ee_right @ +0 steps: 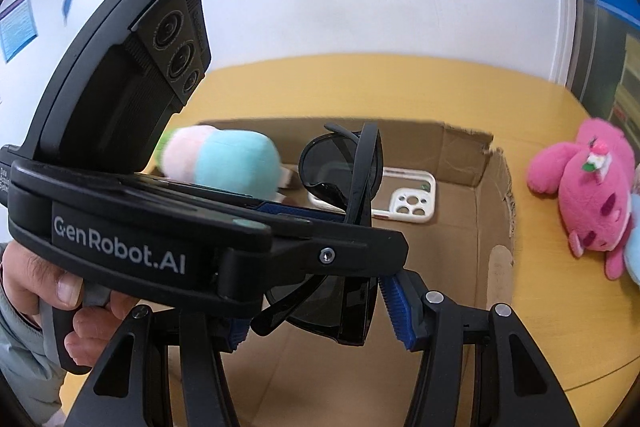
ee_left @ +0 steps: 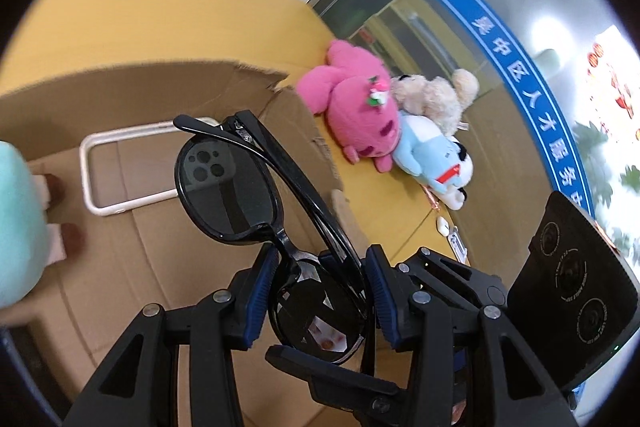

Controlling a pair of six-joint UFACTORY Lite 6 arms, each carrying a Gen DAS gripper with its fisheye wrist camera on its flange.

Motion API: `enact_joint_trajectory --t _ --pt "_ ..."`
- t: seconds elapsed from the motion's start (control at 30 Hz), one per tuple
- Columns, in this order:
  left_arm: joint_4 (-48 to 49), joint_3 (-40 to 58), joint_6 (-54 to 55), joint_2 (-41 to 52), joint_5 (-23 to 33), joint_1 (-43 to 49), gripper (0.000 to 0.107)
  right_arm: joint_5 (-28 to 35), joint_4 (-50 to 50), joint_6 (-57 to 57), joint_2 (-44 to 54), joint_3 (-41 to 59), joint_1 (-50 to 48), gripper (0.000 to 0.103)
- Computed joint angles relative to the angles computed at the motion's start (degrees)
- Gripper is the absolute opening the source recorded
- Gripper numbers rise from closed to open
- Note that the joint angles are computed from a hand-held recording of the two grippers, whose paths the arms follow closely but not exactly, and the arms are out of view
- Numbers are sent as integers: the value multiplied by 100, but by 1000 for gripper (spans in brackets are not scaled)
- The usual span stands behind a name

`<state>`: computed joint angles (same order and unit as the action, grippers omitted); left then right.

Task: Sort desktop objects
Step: 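Lift the sunglasses with both tools and carry them over the box, then lower the sunglasses into the box and open both tools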

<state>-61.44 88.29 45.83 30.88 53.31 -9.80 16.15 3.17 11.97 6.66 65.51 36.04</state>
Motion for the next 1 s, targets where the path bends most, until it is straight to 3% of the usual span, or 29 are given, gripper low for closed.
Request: enact_joint_trajectory --t 0.13,0.3,0.53,0.7,0.83,0.9,0.97,1.0 --pt "153 844 -392 1091 111 -140 44 66 1474 -1414 724 281 -457 54" --pt "85 1362 -667 1888 401 -200 44 425 2556 -2273 1401 502 -850 54" --pt "197 1841 -1082 2379 722 -222 43 1096 1110 -714 2023 1102 -719 54" --pt "469 1821 -1409 2259 647 -343 48 1067 750 -290 1895 915 -591 54" --pt "823 1270 -1566 1658 426 -386 52 1081 622 -98 1776 789 -533 55" --pt "821 799 -1442 1207 284 -323 53 1047 487 91 1549 638 -427 62" --pt "825 48 -1248 419 -7 -222 53 1134 -262 813 1286 628 -235 86" --pt "846 -264 -1172 60 -143 -168 53 1179 -681 1197 1089 570 -105 88"
